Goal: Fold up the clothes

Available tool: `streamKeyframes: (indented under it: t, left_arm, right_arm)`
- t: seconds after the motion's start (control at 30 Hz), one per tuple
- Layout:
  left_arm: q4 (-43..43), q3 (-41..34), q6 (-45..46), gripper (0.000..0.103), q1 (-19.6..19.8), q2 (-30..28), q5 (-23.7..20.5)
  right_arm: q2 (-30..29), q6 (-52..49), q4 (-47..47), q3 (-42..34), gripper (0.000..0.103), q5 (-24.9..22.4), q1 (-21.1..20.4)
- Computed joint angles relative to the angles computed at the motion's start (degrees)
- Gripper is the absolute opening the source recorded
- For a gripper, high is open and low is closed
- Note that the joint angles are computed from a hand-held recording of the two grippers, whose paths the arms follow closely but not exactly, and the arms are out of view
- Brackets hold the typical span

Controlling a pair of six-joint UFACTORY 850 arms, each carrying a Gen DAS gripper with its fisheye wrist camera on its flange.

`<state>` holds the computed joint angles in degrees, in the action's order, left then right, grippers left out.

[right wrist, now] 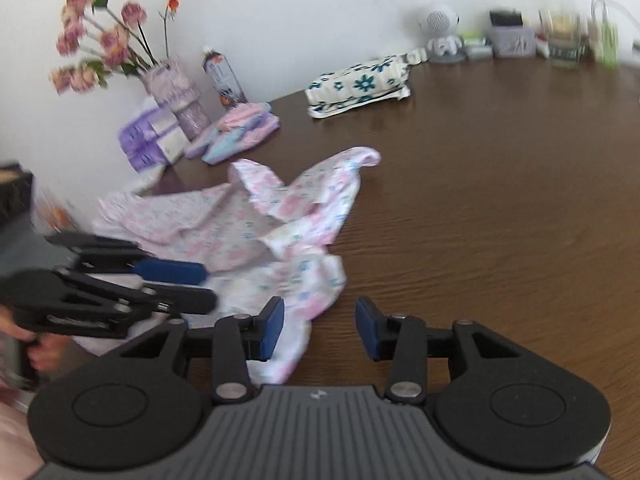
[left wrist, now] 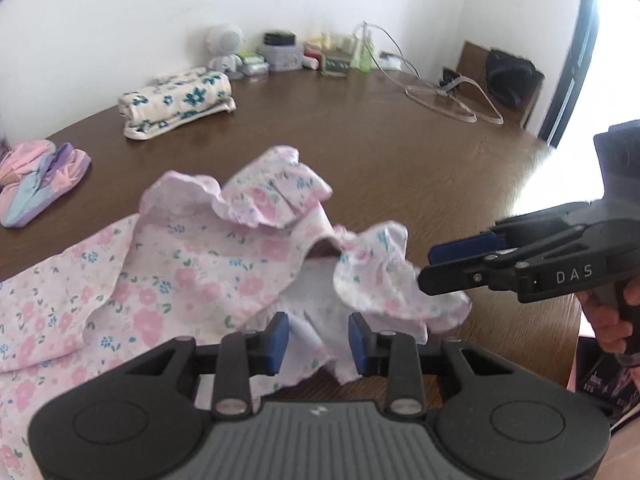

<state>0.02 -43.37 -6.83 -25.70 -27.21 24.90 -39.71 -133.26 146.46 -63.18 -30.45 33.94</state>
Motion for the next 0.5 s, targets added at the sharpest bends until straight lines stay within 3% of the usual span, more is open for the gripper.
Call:
streamKeyframes:
  t: [0.03, 0.13, 0.23, 0.3, 0.5]
  left_arm:
    - [0.3, -0.1, 0.2, 0.023, 0.0, -0.3, -0.1]
    - [0.0, -0.3, 1.7, 0.023, -0.2, -1.1, 0.1]
    - [0.7, -0.3, 1.3, 0.022, -0.3, -1.5, 0.5]
    - [3.8, 0.1, -1.5, 0.024, 0.0, -1.2, 1.2]
    - [2.8, 2.5, -1.3, 0.025, 0.8, 0.8, 4.4]
  right_arm:
    - [-0.1, -0.4, 0.4, -0.1, 0.041, 0.5, 0.5]
    - [-1.1, 1.9, -1.7, -1.8, 0.033, 3.0, 1.6]
    - [-1.9, 2.9, -3.0, -2.8, 0.010, 4.3, 2.3]
    - [-1.5, -4.1, 1.7, -2.4, 0.003, 5.4, 3.0]
    - [-0.2, -29.0, 22.2, -1.8, 0.002, 9.7, 4.1]
